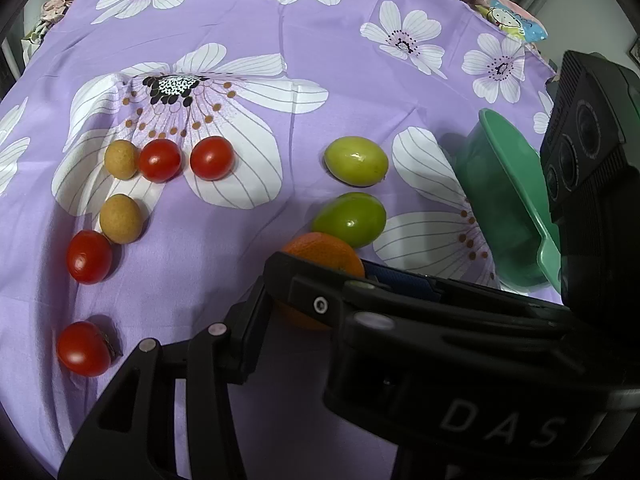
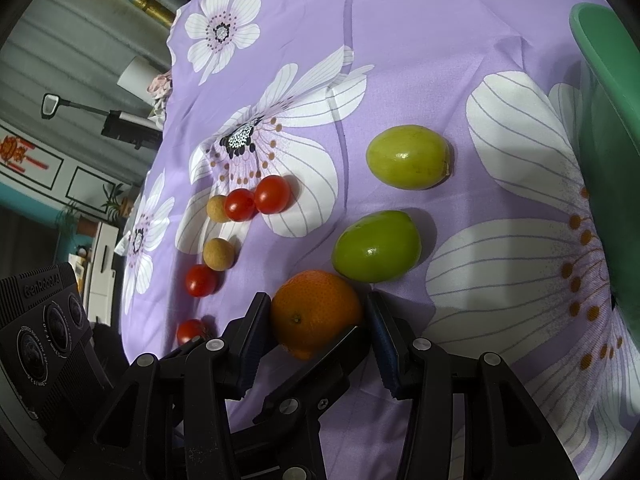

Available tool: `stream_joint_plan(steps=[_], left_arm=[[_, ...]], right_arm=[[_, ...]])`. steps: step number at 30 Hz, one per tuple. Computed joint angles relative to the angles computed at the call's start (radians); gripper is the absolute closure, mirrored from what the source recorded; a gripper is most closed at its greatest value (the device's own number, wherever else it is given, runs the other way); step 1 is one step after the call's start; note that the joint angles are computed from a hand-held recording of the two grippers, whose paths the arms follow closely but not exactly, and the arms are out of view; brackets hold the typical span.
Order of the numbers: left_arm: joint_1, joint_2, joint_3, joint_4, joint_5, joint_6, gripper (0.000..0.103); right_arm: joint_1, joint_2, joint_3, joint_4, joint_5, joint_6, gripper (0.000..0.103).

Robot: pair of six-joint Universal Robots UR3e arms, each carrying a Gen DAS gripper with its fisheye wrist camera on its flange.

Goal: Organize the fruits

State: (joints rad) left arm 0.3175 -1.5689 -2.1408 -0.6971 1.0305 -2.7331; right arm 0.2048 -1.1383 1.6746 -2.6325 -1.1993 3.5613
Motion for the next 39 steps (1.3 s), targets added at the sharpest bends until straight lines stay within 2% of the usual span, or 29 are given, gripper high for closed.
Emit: stream_joint_plan(steps=[22,30,35,39], left_arm=[[0.009,0.028,-0.034,0.044,-0.009,-0.009,0.059],[0.037,0.08,-0.081,0.073,-0.057,0.004,0.059],[0.073,0.112,-0.124,0.136,-0.104,-0.035,0.059],[0.084,0.151,-0.167,0.183,-0.131,-0.031,0.059]], right_arm=[[0.002,-0.01,0.016,-0.029,-0.005,0.009,0.053],[0.016,-0.039,0.031,-0.059,-0.038,0.005,0.053],[0.032,-0.039,0.01,-0.084,-0.059,0.012,0.053],[0.053,-0.049,-0.005,-0.082,-0.096,-0.032,0.053]])
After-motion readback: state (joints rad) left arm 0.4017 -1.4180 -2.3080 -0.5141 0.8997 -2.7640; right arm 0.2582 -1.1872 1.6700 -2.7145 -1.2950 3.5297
